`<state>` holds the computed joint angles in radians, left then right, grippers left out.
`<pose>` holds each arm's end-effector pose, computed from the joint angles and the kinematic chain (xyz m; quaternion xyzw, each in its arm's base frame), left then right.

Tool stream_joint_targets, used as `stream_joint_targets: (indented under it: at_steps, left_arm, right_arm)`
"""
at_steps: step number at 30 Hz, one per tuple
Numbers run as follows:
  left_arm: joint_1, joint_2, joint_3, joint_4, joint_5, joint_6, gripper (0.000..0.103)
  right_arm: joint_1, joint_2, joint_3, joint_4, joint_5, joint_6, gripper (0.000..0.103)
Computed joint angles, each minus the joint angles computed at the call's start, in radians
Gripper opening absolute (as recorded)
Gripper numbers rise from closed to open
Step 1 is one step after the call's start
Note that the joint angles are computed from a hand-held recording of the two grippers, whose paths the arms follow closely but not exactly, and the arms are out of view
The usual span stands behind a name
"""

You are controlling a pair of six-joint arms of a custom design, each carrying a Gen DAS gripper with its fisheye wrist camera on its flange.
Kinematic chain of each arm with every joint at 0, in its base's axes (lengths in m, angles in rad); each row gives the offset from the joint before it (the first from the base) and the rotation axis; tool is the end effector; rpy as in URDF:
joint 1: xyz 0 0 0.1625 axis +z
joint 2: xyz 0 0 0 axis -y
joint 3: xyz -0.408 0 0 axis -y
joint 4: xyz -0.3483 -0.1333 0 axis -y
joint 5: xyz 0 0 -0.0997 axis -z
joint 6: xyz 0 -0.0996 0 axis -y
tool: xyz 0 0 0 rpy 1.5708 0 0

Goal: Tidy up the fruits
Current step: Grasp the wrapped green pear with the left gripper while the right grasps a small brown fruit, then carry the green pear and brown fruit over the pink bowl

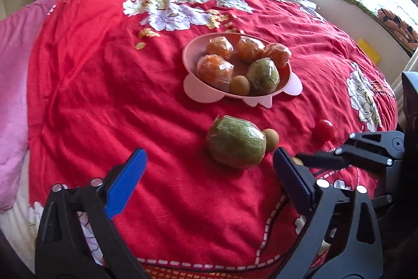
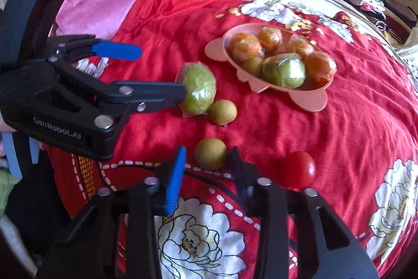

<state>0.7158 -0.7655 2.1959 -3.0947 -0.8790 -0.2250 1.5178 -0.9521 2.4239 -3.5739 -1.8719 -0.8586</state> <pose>-0.2099 -0.4434 0.0333 0.2761 0.8984 -0.2118 0.2679 0.0822 -0.4101 0.1168 0.3377 -0.8931 0.1694 0.2442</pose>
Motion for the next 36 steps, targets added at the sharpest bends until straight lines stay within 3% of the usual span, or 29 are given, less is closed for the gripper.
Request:
stream_joint_targets:
  at_steps: [4, 11, 14, 16, 22, 36]
  left_arm:
    - [0.028, 0.021, -0.026, 0.006, -0.046, 0.019, 0.075]
    - [0.059, 0.047, -0.059, 0.0, -0.096, 0.048, 0.071]
    - [0.082, 0.049, -0.072, -0.021, -0.151, 0.07, 0.061]
    - [0.092, 0.049, -0.077, -0.03, -0.185, 0.076, 0.047]
    - [0.095, 0.046, -0.077, -0.036, -0.204, 0.08, 0.047]
    - [0.054, -0.016, -0.028, -0.087, -0.172, 0.057, 0.047]
  right_arm:
    - [-0.015, -0.018, 0.003, 0.021, 0.024, -0.001, 0.025]
    - [-0.035, -0.049, 0.005, 0.062, 0.058, 0.015, 0.025]
    - [-0.036, -0.051, 0.004, 0.065, 0.063, 0.018, 0.025]
    - [-0.036, -0.052, 0.002, 0.067, 0.064, 0.019, 0.025]
    - [-0.032, -0.05, -0.001, 0.065, 0.061, 0.018, 0.025]
    - [-0.012, -0.085, 0.0, 0.063, 0.071, 0.018, 0.025]
